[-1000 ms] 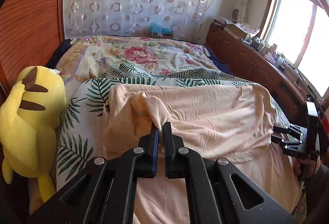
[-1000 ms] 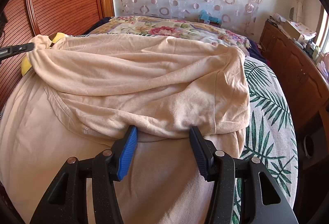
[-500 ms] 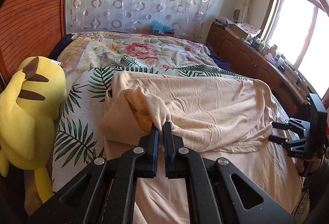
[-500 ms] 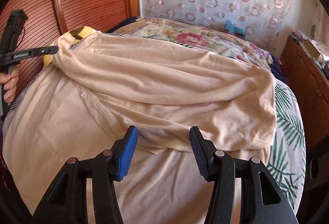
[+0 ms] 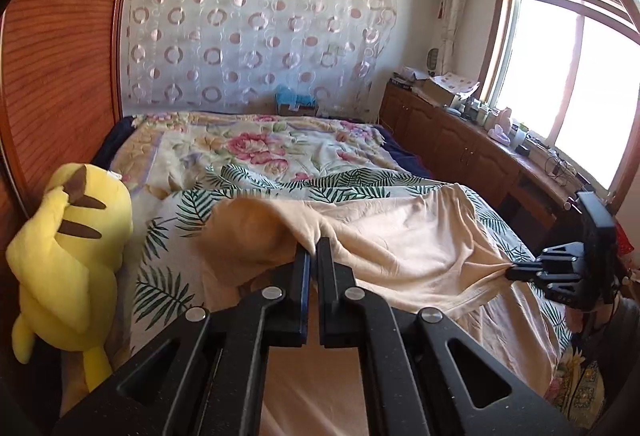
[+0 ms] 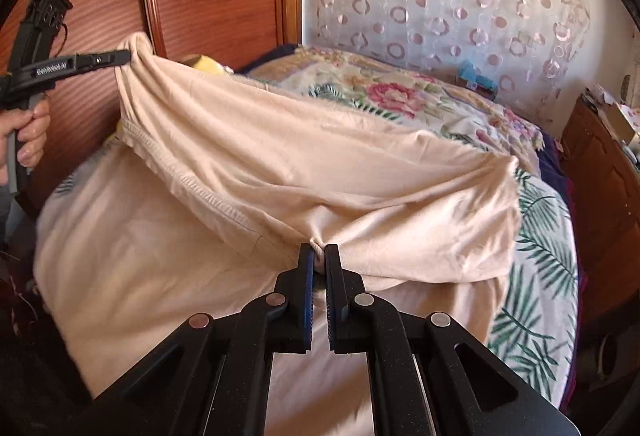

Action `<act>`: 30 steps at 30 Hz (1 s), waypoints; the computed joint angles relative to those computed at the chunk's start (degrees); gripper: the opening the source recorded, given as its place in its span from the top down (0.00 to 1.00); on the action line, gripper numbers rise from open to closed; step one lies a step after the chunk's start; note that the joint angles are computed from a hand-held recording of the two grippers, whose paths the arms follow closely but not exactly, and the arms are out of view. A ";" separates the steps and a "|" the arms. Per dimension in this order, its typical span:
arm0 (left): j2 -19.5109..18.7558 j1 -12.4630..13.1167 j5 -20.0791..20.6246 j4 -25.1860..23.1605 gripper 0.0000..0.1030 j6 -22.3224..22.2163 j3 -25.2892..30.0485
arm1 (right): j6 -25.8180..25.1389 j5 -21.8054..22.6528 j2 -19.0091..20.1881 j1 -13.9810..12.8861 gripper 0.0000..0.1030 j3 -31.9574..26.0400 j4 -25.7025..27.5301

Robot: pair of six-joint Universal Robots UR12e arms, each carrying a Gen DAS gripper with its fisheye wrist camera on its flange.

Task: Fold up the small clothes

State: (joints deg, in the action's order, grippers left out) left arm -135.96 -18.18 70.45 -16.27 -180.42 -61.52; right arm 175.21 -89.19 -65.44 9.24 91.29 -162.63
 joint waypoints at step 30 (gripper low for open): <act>5.84 0.41 0.99 1.73 0.51 -1.96 -16.19 | 2.66 0.12 -10.47 2.67 0.95 12.65 -2.28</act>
State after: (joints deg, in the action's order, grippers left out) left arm -130.12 -17.77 71.44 -14.54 -182.39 -77.71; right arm 177.87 -89.06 -75.91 11.90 103.94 -164.91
